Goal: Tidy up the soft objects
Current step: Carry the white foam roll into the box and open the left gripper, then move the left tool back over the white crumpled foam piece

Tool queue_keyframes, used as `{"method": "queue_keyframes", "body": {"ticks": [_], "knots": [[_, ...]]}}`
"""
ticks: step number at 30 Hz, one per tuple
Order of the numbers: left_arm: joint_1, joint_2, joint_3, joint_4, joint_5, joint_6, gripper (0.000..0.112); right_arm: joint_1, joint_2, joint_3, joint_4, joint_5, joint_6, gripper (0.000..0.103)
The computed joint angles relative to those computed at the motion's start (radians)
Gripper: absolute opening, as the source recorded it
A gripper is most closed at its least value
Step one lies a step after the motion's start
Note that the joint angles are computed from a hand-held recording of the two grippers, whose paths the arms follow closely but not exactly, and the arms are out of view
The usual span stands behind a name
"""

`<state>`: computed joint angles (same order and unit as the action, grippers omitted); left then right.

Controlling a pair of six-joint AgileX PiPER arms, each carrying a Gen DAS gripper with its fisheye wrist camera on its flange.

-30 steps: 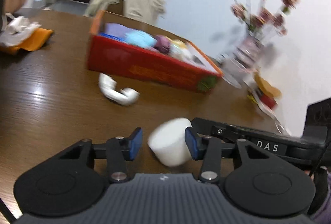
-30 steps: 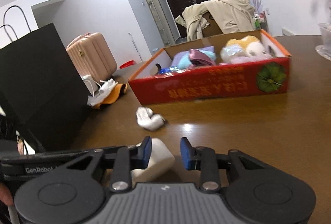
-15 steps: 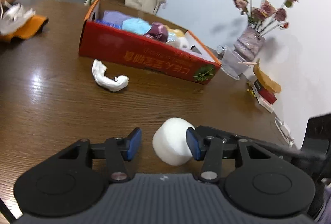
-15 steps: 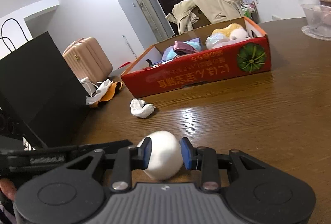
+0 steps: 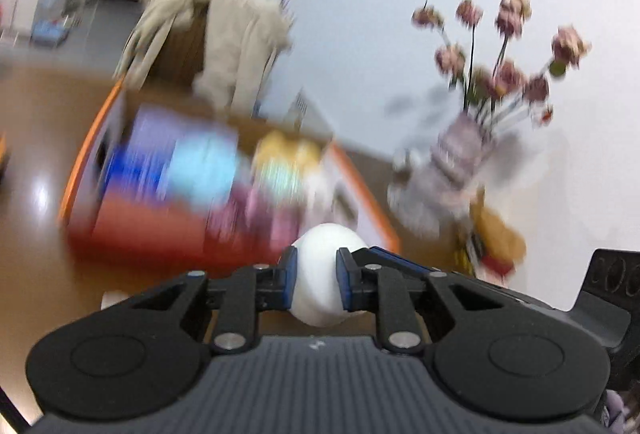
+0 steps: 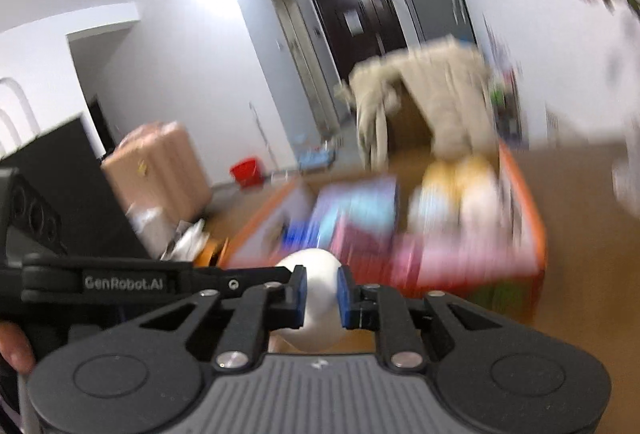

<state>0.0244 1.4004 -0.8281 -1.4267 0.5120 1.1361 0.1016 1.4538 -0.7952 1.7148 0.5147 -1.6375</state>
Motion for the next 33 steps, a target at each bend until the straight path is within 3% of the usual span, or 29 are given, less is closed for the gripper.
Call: {"method": "queue_keyframes", "body": {"ticks": [2, 5, 8, 11, 13, 16, 19, 23, 27, 29, 31, 33], "knots": [[-0.029, 0.151, -0.200, 0.032, -0.048, -0.050, 0.021, -0.010, 0.132, -0.198, -0.080, -0.009, 0.077, 0.016], [-0.031, 0.352, -0.476, 0.248, -0.028, -0.318, 0.021, -0.015, 0.341, -0.497, -0.292, -0.008, 0.323, 0.015], [-0.049, 0.504, -0.666, 0.391, -0.031, -0.481, 0.021, -0.018, 0.502, -0.732, -0.492, 0.016, 0.552, 0.015], [-0.048, 0.635, -0.810, 0.512, -0.008, -0.644, 0.021, -0.028, 0.675, -0.948, -0.610, 0.072, 0.756, 0.015], [-0.062, 0.701, -0.875, 0.665, -0.015, -0.770, 0.021, -0.029, 0.791, -1.082, -0.694, 0.128, 0.903, 0.013], [-0.047, 0.762, -0.925, 0.746, 0.063, -0.831, 0.018, 0.017, 0.864, -1.186, -0.944, 0.157, 1.095, 0.011], [-0.032, 0.779, -0.975, 0.790, 0.127, -0.880, 0.017, 0.075, 0.841, -1.183, -1.159, 0.121, 1.216, 0.012], [-0.032, 0.687, -0.854, 0.740, 0.056, -0.783, 0.020, 0.095, 0.782, -1.110, -1.180, 0.058, 1.189, 0.015], [-0.032, 0.482, -0.629, 0.616, -0.041, -0.565, 0.022, 0.083, 0.581, -0.860, -1.023, -0.057, 0.979, 0.017], [-0.028, 0.340, -0.471, 0.521, -0.097, -0.415, 0.028, 0.064, 0.460, -0.721, -0.881, -0.091, 0.818, 0.020], [-0.025, 0.207, -0.323, 0.409, -0.142, -0.257, 0.045, 0.049, 0.322, -0.563, -0.729, -0.118, 0.645, 0.028], [-0.022, 0.040, -0.146, 0.297, -0.187, -0.097, 0.051, 0.033, 0.170, -0.386, -0.560, -0.136, 0.451, 0.035]]}}
